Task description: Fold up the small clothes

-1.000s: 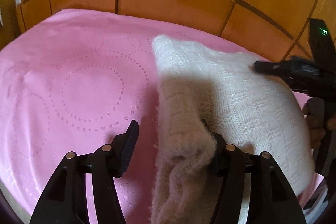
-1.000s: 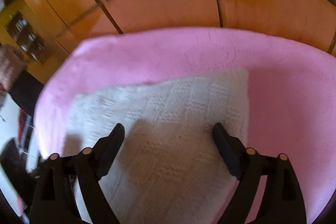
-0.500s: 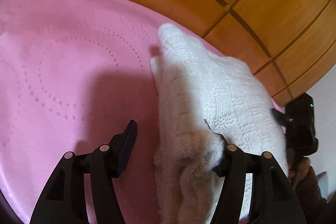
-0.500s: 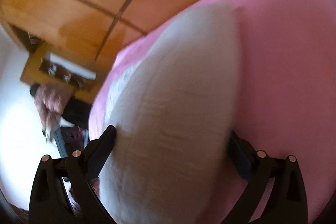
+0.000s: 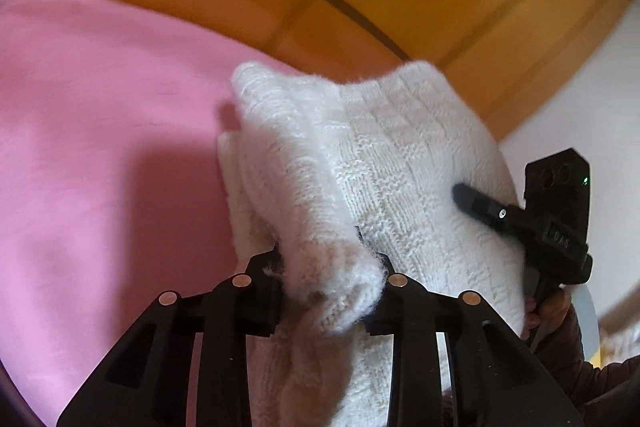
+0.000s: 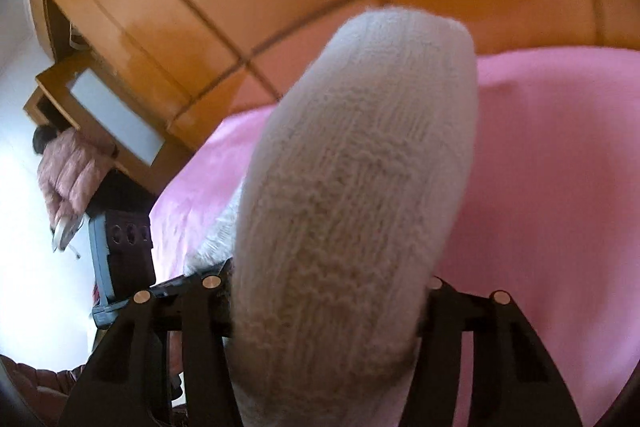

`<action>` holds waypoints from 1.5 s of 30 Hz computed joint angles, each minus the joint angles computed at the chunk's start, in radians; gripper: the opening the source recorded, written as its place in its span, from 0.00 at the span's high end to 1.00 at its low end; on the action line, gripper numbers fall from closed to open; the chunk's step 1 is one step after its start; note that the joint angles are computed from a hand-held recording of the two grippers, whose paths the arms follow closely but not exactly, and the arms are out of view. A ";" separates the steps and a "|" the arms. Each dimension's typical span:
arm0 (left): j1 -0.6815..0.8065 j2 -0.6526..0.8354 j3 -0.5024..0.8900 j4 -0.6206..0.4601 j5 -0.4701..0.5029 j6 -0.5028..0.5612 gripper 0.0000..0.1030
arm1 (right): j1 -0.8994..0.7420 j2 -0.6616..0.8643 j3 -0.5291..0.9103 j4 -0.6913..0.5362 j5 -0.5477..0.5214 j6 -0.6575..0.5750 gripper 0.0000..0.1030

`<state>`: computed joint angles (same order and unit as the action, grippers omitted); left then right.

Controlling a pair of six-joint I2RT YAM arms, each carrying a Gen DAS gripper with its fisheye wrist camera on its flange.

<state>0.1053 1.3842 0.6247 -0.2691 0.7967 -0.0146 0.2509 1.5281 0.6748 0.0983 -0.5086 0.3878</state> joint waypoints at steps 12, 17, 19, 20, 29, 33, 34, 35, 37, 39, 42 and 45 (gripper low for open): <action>-0.779 0.492 0.570 -0.005 -0.465 -0.237 0.72 | -0.741 -0.036 -0.134 -0.218 -0.078 -0.328 0.28; -0.861 0.499 0.578 0.014 -0.619 -0.264 0.68 | -0.816 -0.189 -0.272 -0.171 -0.037 -0.302 0.12; -0.890 0.450 0.530 0.028 -0.675 -0.268 0.68 | -0.815 -0.346 -0.294 -0.234 0.048 -0.312 0.15; -0.898 0.436 0.520 0.035 -0.701 -0.272 0.68 | -0.774 -0.460 -0.305 -0.285 0.103 -0.301 0.22; -0.900 0.461 0.488 0.068 -0.828 -0.289 0.68 | -0.325 -0.435 -0.357 -0.211 0.493 -0.120 0.38; -0.901 0.426 0.471 0.057 -0.848 -0.301 0.60 | -0.246 -0.476 -0.354 -0.245 0.599 -0.042 0.35; -0.902 0.412 0.466 0.052 -0.854 -0.306 0.60 | -0.264 -0.509 -0.364 -0.265 0.593 -0.047 0.35; -0.903 0.399 0.456 0.052 -0.855 -0.310 0.60 | -0.301 -0.533 -0.370 -0.281 0.575 -0.074 0.34; -0.908 0.369 0.439 0.046 -0.861 -0.318 0.58 | -0.292 -0.596 -0.374 -0.345 0.592 -0.057 0.33; -0.917 0.335 0.417 0.044 -0.879 -0.324 0.55 | -0.283 -0.627 -0.375 -0.378 0.601 -0.033 0.32; -0.928 0.297 0.388 0.044 -0.897 -0.324 0.55 | -0.211 -0.687 -0.392 -0.446 0.653 0.029 0.32; -0.930 0.286 0.370 0.049 -0.909 -0.325 0.55 | -0.118 -0.688 -0.399 -0.488 0.705 0.090 0.31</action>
<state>-0.8251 1.6702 0.9944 -0.2199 -0.1126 -0.3398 0.1326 0.8401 0.2761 -0.3893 0.1959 0.4775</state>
